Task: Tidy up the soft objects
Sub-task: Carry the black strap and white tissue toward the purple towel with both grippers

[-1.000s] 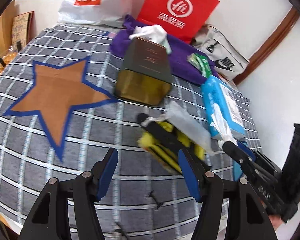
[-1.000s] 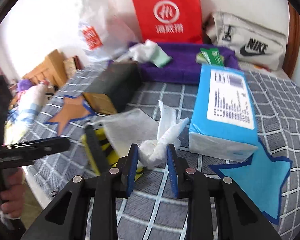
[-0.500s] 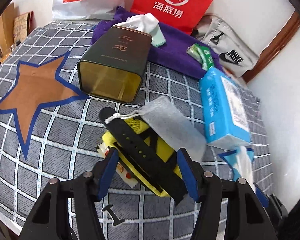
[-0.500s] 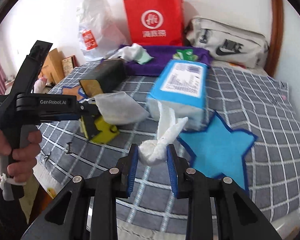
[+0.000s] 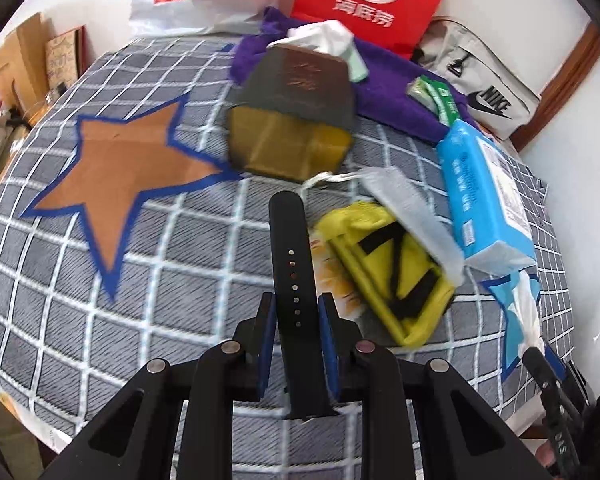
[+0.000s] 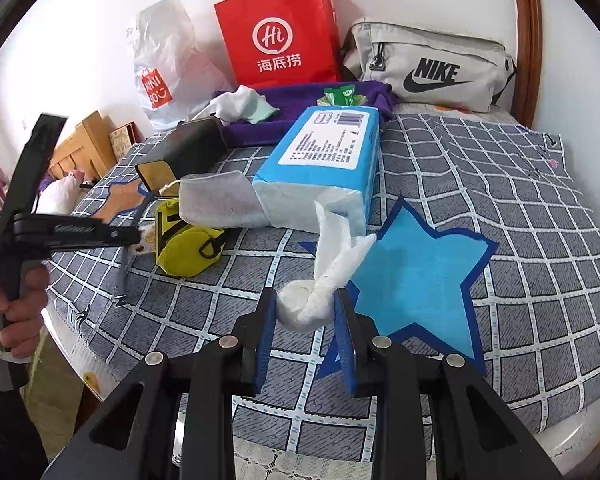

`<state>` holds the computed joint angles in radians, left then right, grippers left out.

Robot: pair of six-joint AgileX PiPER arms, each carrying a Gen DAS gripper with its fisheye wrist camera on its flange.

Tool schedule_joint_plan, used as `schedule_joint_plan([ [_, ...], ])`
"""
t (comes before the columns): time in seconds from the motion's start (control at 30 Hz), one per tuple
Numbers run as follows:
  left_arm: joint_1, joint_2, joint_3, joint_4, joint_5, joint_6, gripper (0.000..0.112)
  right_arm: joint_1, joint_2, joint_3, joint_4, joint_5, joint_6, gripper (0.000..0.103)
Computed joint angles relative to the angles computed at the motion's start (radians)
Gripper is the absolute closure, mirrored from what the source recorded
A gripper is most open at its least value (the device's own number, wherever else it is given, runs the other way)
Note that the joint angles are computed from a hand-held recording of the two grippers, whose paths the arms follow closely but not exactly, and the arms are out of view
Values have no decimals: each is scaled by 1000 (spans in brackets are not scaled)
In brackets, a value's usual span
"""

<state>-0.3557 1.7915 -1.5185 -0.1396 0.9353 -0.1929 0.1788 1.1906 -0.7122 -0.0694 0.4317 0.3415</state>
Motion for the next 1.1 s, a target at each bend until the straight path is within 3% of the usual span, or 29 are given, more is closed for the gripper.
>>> schedule_joint_plan([
  [0.13,-3,-16,25,103,4,-45,92,13,13,2,-57,4,59,74],
  [0.3,-15,5,30,131,5,-30,91,13,55,-9,-69,-2,68,74],
  [0.33,-19,3,35,135,-1,-28,89,17,67,-11,-80,-6,78,74],
  [0.4,-19,0,44,108,-16,-5,74,22,79,-13,-101,-4,96,73],
  [0.47,-27,-5,54,108,-29,-6,70,31,98,-12,-142,-5,137,73],
  [0.53,-57,-9,78,186,-66,-79,70,25,113,-8,-138,-12,140,71],
  [0.6,-82,-7,87,249,-83,-122,73,2,137,-4,-69,-37,78,63],
  [0.67,-94,-9,95,282,-97,-132,76,9,146,2,-114,-64,125,62],
  [0.73,-80,-14,98,247,-109,-102,93,21,161,-3,-184,-76,193,62],
  [0.8,-46,-20,105,176,-122,-45,93,32,174,-8,-254,-87,268,64],
  [0.83,-37,-24,111,151,-129,-21,93,39,180,-12,-293,-84,308,74],
  [0.87,-23,-29,119,115,-136,11,93,44,184,-21,-319,-70,329,75],
  [0.97,23,-48,142,12,-144,82,93,32,174,-34,-238,-54,238,77],
  [1.1,48,-85,172,-22,-152,92,93,16,123,-41,-117,-31,128,77],
])
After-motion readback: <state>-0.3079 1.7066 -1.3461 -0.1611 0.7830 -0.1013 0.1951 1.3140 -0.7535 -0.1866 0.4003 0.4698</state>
